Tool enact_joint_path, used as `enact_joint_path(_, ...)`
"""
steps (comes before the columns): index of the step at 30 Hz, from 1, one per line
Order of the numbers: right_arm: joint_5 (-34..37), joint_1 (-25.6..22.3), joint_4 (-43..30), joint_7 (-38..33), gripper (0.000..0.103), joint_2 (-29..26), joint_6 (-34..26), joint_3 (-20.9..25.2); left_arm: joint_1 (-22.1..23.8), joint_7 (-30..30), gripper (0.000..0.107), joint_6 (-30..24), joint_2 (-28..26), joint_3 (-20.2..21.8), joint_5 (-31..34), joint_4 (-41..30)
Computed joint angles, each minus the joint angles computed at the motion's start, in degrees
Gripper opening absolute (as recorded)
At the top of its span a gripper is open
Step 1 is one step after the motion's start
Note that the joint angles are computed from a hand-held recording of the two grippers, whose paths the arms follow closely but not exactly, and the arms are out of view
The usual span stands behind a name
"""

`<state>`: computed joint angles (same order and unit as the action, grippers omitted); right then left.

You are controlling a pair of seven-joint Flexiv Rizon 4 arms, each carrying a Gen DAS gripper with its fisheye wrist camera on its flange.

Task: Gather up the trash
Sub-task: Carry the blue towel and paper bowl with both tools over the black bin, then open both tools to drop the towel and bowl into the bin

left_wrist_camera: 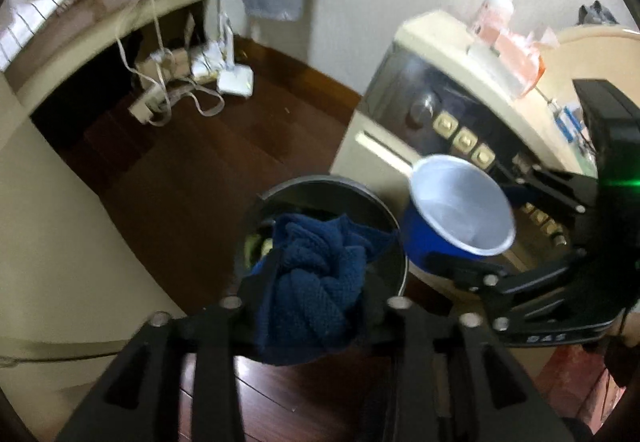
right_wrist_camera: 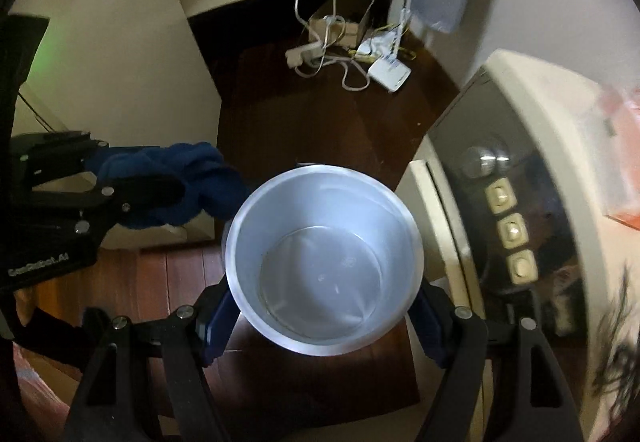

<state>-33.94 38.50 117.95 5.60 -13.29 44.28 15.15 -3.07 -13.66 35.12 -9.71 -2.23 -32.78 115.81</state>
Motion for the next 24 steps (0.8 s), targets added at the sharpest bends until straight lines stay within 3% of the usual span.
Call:
enact_joint_path(1,0.47,-0.48,0.33,-0.74,0.084,-1.13,1.64,-0.13,-0.34,-1.11,0.082,1.15,-1.1,-0.06,1.06,-0.17)
enact_joint_path(2,3.17,-0.82,-0.47,-2.71,0.091,-2.94,0.44,0.17,-0.38,-1.7,0.085,2.15,-1.68,-0.06,1.25,-0.11)
enact_joint_path(3,4.95,-0.89,-0.88,-4.05,0.097,-3.94,-0.42,0.39,-0.49,-2.52,0.085,3.0,-2.19,-0.04,2.12,-0.13)
enact_joint_path(6,8.33,-1.2,0.65,-4.79,0.097,-5.46,3.92,0.52,-0.52,-2.69,0.085,6.28,-2.17,-0.02,3.84,0.89)
enact_joint_path(10,7.34,0.81,2.43,0.77,0.102,-3.67,4.64,-0.23,0.21,-1.51,0.089,8.74,-0.28,0.5,3.82,2.85)
enact_joint_path(14,6.0,2.0,1.39,5.55,0.103,-0.78,-0.05,0.12,0.92,-1.21,0.09,10.13,1.88,1.16,2.31,4.29)
enact_joint_path(24,3.68,3.97,-12.44,4.36,0.103,1.23,-16.42,1.56,3.48,-0.59,0.092,6.64,8.23,4.41,-1.91,3.15)
